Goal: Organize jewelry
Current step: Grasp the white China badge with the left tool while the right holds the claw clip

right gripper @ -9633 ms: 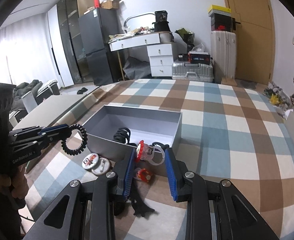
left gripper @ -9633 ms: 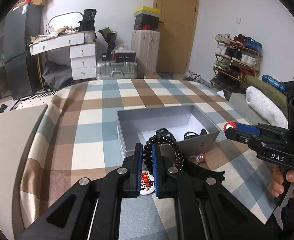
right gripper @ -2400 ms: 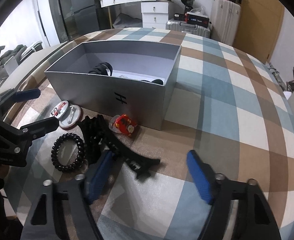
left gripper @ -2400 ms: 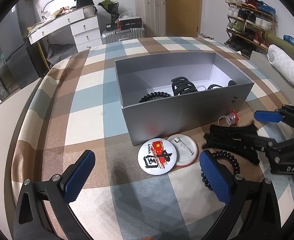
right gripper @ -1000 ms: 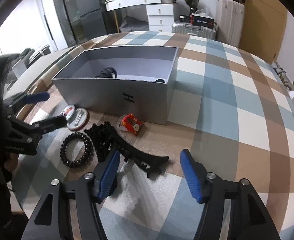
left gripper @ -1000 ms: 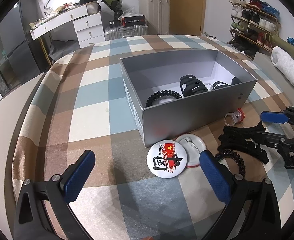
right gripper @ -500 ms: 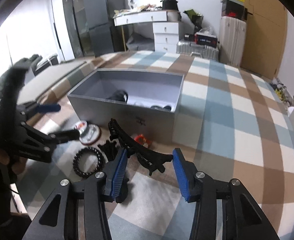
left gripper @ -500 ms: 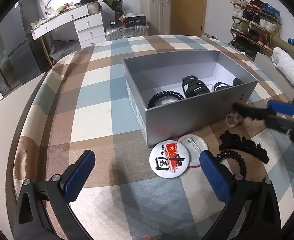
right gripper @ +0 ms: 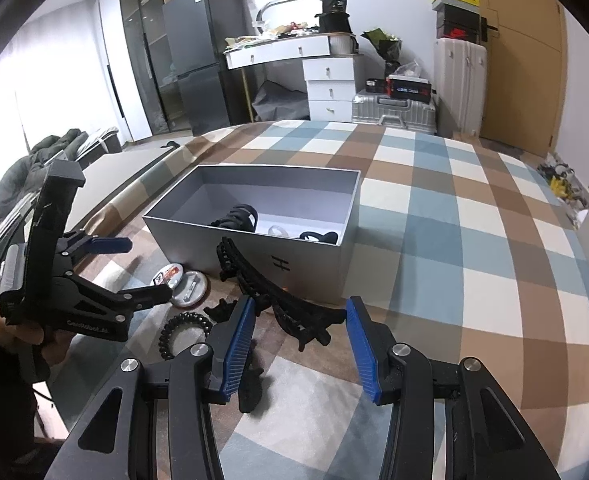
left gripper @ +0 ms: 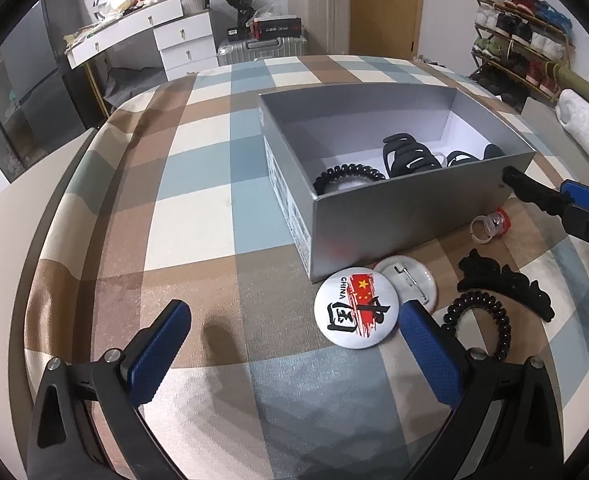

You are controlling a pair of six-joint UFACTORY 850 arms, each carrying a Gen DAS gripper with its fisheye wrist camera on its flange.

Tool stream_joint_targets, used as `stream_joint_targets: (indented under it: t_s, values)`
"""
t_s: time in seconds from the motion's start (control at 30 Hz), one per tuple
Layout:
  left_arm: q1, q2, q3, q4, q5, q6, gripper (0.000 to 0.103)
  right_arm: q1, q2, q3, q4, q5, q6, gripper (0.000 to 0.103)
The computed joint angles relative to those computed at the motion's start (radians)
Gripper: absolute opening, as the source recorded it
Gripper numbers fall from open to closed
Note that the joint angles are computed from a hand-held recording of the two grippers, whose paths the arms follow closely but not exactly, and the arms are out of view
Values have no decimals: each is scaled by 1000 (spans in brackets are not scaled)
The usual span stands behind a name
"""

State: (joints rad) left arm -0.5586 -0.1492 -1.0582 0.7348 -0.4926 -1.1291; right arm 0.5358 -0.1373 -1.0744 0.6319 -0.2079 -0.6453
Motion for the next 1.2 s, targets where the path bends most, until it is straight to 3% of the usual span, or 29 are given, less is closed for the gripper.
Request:
stream_joint_targets:
  t_s: [0.27,0.37,0.47,0.53,0.57,0.87,1.2]
  values:
    - [3,6,17,10,45,-6,100,-5,2,0,-10,-7,9,46]
    - [4,15,26,-1,76,9,91,-8,4,-1,15,-14,-10,46]
    - [10,27,38,-46,134,59,72,-7,5,0,32,-11,-27,46]
    - [7,30,40,-49,152,77,46,-5,5,-1,15,-11,-11,46]
    - [6,33,43,-62,166,97,37,-4,6,-1,20,-11,-17,46]
    - [-17,22,28,-20,138,97,37,9,7,4,18,7,-21,46]
    - [0,46,47,35,177,19,37,4,5,7,99,-1,-103,46]
